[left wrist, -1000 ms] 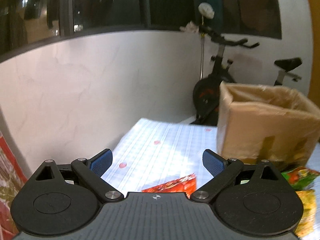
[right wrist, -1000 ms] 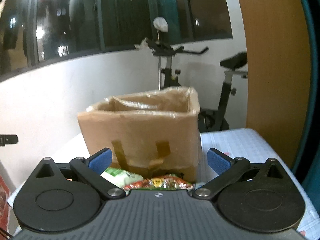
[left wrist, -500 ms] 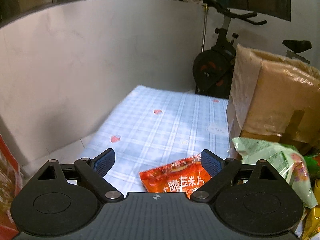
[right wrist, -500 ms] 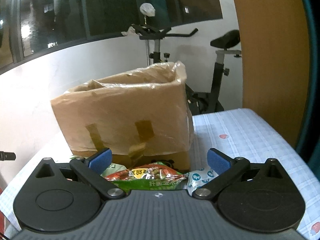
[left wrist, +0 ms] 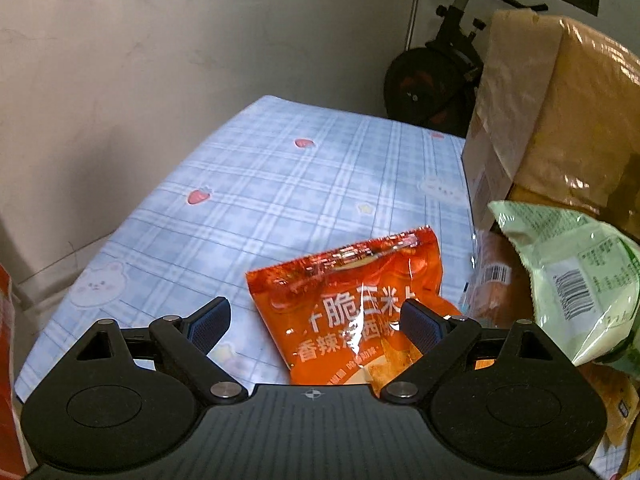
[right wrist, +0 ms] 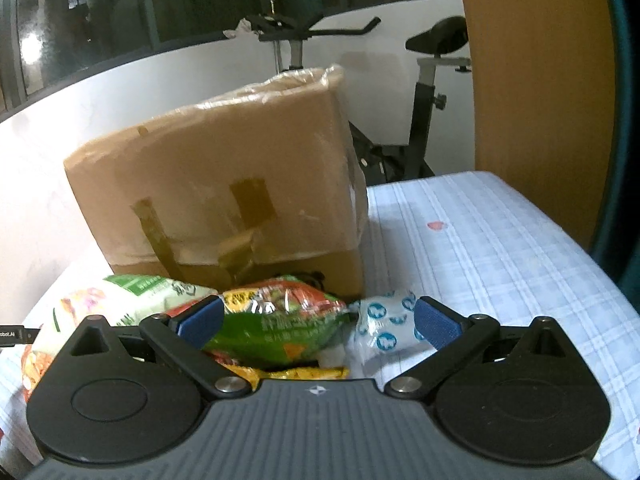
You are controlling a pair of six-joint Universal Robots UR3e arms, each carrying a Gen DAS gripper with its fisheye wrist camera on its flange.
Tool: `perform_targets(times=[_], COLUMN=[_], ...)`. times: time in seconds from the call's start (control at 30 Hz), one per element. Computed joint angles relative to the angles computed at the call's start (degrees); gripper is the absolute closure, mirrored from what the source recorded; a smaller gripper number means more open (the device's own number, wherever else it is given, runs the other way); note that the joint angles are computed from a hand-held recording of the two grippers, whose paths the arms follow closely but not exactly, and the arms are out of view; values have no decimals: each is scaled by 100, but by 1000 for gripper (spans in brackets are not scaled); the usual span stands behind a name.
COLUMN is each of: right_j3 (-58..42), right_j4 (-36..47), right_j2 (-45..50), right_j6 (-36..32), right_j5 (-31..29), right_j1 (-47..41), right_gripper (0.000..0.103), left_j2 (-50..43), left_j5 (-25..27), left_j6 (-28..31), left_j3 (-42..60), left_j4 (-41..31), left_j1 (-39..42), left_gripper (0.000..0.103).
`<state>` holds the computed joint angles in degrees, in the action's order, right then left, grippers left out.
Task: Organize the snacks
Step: 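Lower the left tool onto the orange chip bag while the right tool approaches the white-blue packet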
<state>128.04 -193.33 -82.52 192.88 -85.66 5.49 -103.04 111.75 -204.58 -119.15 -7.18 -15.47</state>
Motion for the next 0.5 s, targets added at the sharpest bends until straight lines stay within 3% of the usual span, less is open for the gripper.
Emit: perform_targets(times=[0.5], right_j3=[-454], right_j4=[118], right_j2=[538], right_j6=[-103], right_j5=[172], right_j1=[237], right_gripper=[0], left_j2=[-213], left_j5=[-195], left_j6=[-260], left_j3=[-149], left_j4=[402], left_j1=[152], left_gripper=[3])
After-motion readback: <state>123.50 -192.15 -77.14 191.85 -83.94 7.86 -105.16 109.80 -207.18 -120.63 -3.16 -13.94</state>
